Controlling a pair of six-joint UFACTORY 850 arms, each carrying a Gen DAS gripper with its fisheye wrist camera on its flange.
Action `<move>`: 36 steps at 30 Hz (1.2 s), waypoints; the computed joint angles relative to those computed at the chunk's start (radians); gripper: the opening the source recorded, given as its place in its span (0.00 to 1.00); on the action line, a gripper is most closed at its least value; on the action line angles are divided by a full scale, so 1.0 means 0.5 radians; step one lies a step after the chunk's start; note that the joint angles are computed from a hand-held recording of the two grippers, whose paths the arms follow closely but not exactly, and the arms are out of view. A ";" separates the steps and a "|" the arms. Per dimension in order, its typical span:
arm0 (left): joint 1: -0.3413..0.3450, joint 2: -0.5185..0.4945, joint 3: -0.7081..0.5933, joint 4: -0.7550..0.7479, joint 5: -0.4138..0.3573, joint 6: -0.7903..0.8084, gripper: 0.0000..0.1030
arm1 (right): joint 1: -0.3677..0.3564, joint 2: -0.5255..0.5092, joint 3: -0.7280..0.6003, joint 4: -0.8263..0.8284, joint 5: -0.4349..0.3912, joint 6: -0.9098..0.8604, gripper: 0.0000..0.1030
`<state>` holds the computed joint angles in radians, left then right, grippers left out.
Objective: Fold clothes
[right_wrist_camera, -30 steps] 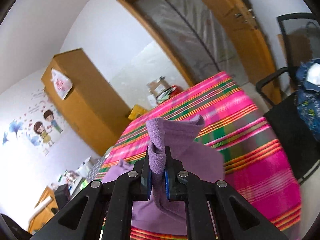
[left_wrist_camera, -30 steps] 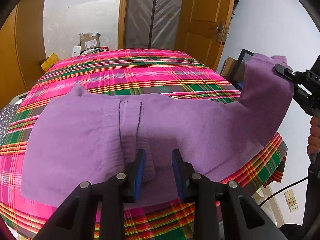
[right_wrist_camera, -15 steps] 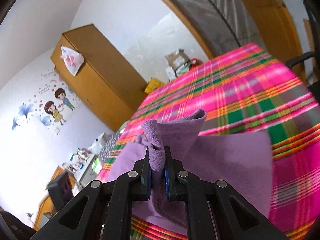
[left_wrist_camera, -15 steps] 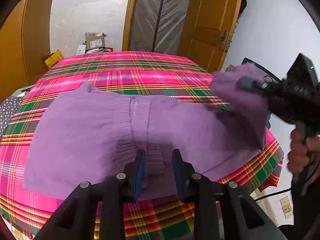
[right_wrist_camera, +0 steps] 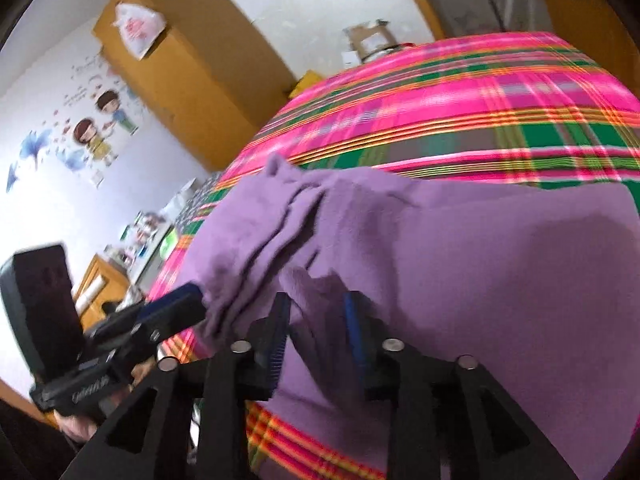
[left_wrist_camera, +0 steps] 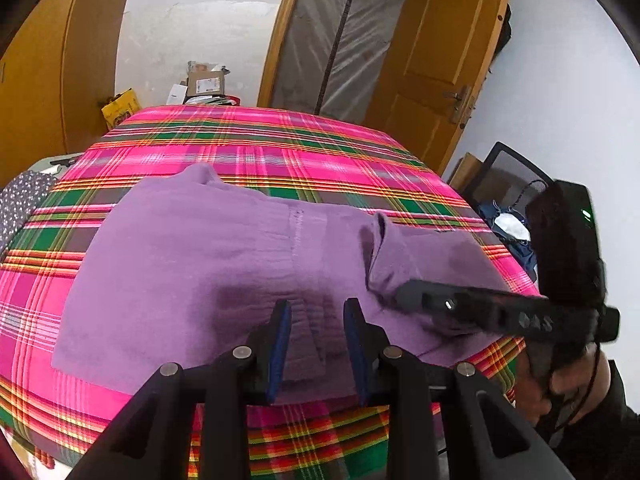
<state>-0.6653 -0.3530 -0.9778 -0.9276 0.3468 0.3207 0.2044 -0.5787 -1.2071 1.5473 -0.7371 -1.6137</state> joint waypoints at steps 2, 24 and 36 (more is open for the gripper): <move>0.007 0.008 0.010 0.056 0.005 -0.064 0.27 | -0.006 0.039 0.045 -0.051 -0.054 -0.039 0.32; 0.033 -0.300 -0.384 1.291 -0.426 -1.100 0.27 | -0.319 0.339 0.459 0.476 0.200 -0.552 0.33; 0.046 -0.297 -0.353 1.870 -0.473 -1.803 0.25 | -0.342 0.319 0.458 0.460 0.133 -0.542 0.33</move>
<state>-0.6422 -0.5015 -1.1544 0.0075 0.1102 -0.5807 0.0336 -0.4193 -0.9782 1.7773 -0.6704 -1.8846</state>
